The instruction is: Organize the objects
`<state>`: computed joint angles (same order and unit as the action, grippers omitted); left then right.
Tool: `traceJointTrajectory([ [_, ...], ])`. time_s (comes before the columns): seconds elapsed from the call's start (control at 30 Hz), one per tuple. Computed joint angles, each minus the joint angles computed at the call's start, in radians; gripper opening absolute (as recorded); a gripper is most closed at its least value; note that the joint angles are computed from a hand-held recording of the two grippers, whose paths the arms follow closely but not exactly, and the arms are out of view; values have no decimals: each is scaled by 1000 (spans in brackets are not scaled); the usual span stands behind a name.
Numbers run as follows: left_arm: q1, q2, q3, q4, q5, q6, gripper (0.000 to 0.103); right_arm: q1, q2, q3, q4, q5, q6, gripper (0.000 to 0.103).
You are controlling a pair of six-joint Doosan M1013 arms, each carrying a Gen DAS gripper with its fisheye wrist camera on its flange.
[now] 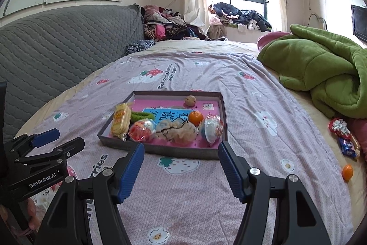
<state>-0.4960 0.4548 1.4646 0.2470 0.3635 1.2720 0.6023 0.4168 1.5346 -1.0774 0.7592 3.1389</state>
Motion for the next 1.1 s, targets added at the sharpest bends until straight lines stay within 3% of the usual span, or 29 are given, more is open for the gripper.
traceJointTrajectory([
  [0.2, -5, 1, 17, 54, -12, -45, 70, 2, 5, 15, -4, -8, 20, 66],
  [0.3, -1, 1, 24, -1, -16, 4, 70, 4, 8, 20, -4, -8, 25, 66],
  [1.1, -2, 11, 57, -24, -38, 33, 70, 7, 22, 51, -14, -26, 66, 66],
])
